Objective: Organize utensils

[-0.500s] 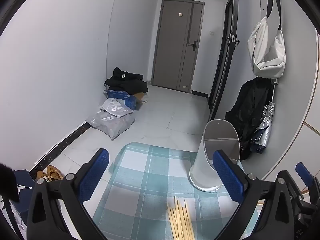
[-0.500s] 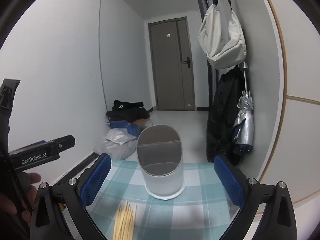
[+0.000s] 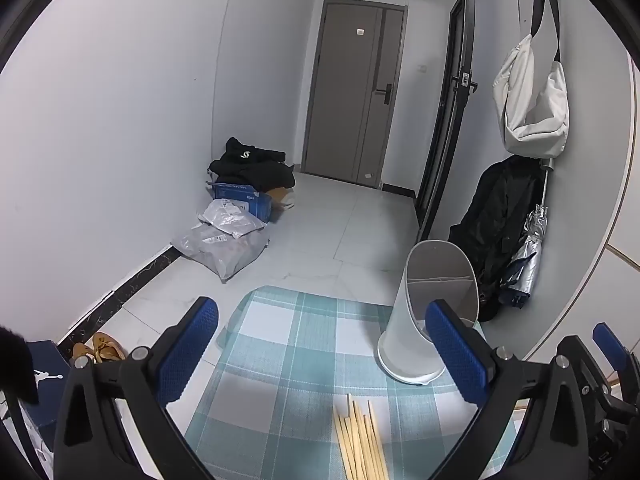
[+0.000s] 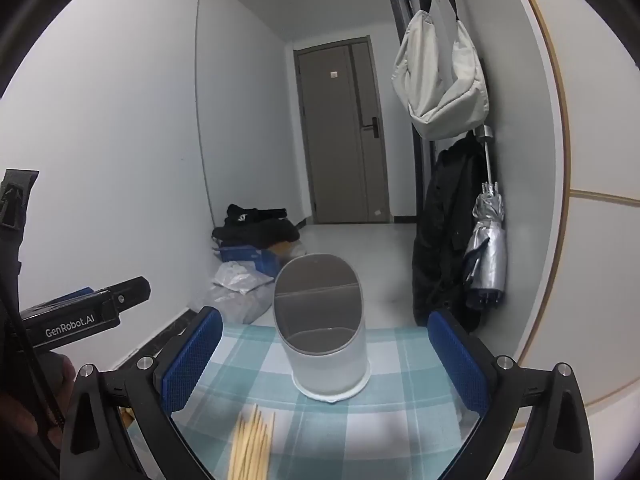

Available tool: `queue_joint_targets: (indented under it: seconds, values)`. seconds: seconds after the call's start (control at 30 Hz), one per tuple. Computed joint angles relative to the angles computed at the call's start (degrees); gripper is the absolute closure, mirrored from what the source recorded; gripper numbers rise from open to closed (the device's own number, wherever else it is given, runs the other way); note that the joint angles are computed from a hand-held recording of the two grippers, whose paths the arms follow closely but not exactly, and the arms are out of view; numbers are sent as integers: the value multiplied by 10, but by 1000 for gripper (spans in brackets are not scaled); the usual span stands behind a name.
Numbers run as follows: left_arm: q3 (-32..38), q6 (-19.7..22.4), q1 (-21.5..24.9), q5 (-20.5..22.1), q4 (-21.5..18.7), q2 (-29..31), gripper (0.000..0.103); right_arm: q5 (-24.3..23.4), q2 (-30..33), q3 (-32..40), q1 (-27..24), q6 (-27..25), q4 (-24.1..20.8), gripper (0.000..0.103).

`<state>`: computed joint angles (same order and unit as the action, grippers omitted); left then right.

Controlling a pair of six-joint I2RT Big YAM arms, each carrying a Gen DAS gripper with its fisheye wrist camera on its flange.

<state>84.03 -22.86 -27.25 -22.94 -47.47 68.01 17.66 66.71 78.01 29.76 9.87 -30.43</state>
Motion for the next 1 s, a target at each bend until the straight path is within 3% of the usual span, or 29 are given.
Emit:
queue_joint_targets:
  seconds: [0.27,1.0]
  values:
    - [4,0,-1,-12,1,4,1,3,-6,-3,3,1,-1,0]
    - [-2,-1,6,7,-3,2,1,7,-4,-5,3,3,-5,0]
